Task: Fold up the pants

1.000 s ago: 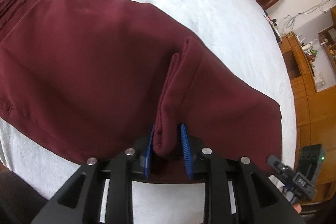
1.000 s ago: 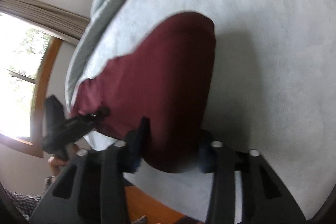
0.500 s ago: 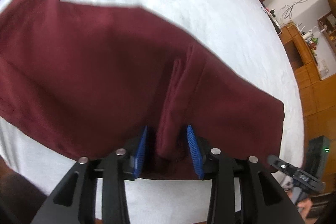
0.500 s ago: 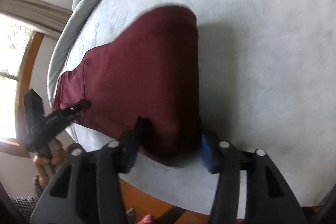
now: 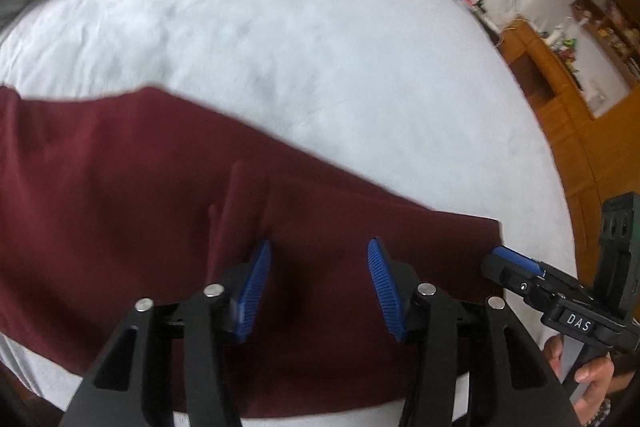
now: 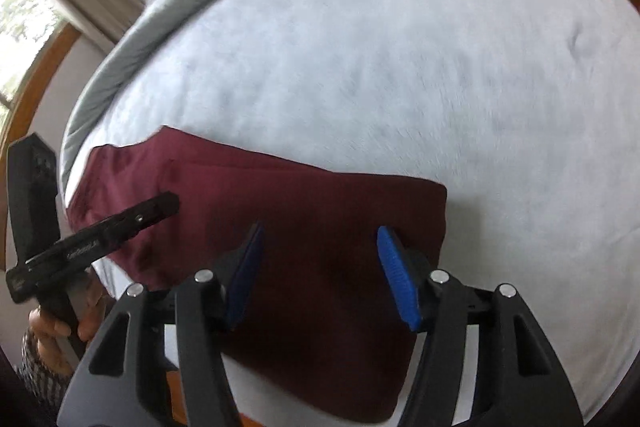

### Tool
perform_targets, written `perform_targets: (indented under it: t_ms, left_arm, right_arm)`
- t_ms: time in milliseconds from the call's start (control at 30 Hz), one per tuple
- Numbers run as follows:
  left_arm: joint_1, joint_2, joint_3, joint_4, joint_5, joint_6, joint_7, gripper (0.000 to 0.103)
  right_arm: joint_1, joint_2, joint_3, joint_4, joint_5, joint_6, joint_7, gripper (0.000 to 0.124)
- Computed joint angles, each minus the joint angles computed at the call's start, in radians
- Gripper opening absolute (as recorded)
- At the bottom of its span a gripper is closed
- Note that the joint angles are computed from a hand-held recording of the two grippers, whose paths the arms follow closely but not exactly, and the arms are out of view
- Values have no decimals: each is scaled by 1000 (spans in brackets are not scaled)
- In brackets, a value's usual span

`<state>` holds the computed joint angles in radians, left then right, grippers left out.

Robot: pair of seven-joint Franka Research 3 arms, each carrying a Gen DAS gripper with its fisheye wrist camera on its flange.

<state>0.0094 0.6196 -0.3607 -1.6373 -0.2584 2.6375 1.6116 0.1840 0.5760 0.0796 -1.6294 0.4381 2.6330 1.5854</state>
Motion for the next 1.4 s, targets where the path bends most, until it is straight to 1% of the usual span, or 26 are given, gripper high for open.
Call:
perform_targets:
  t_ms: [33,100,167,200,267,300,333,433,500,567,633,667,700,733,800,833,867,900,967,1033,1133,1167,1200,1267,1333,1400]
  left_arm:
    - [2,19,-1,15,-3,-14,0,40]
    - [16,24,-9,5,-17,-5,6,33]
    - [20,14,-16,1,-28,-12,3,33]
    - [24,-1,-19,-12,-36,-10,2,34]
    - [26,-31,-20,-46,-45,19,6,40]
    - [18,-30,-15,-46,-40,31,6,45]
    - [14,-32,-13,-60,-35,49,9,47]
    - [-5,-12,-2,-59,-8,64,-1,46]
    - [-16,-6,6,-52,19,67,-8,46]
    - [-7,-14,-2,-52,22,57,-12,47]
    - [27,-39,-26,-63,-4,31,12,48]
    - [32,-61,-20,-84,-7,34,13,51]
    - [34,-87,-11,-109,-6,44,14,66]
    - [38,-121,0,-146,-5,60,16,84]
    - [56,-201,22,-238,-5,108,29,98]
    - [62,-230,36,-269,-1,118,31,99]
    - [67,-274,67,-315,16,119,18,99]
    - [70,-294,87,-336,23,112,9,99]
    - [100,-333,117,-377,-2,87,-2,99]
    - [139,-368,147,-423,-57,82,-18,99]
    - [166,-380,201,-462,-73,85,-70,99]
    - [176,-378,204,-466,-85,90,-70,99]
    - [205,-366,195,-468,-140,101,-39,99]
    - [237,-338,186,-448,-202,90,-24,98]
    - [283,-309,152,-424,-301,86,44,97]
    - [306,-279,139,-399,-358,83,77,97]
  right_arm:
    - [-8,21,3,20,10,-16,4,53]
    - [-26,33,23,16,46,6,-14,53]
    - [-19,17,17,0,43,15,-16,53]
    - [-13,8,16,-9,43,26,-12,54]
    - [-20,-33,30,-54,66,58,-31,57]
    - [-21,-50,34,-75,77,72,-38,58]
    - [-18,-64,34,-92,81,79,-41,58]
    - [4,-57,15,-100,57,51,-16,59]
    - [0,-33,21,-87,67,45,-15,59]
    - [-7,-37,31,-95,80,63,-29,59]
    - [-26,-72,55,-129,123,89,-56,59]
    - [-35,-89,68,-146,149,99,-76,60]
    - [-41,-111,78,-167,173,113,-96,63]
    - [-41,-139,84,-197,194,137,-113,68]
    - [-41,-180,98,-243,237,166,-151,71]
    - [-40,-196,105,-261,260,175,-171,72]
    - [-39,-210,115,-279,291,186,-191,74]
    - [-33,-216,115,-288,310,192,-196,81]
    - [-9,-219,109,-298,324,208,-192,88]
    - [18,-207,92,-286,303,215,-171,91]
    - [59,-172,51,-243,222,170,-81,91]
    - [60,-158,50,-228,212,155,-63,91]
    - [56,-145,56,-215,212,145,-56,91]
    - [62,-132,53,-205,193,135,-34,91]
    - [80,-120,36,-196,151,130,5,91]
    - [85,-114,34,-195,125,139,18,91]
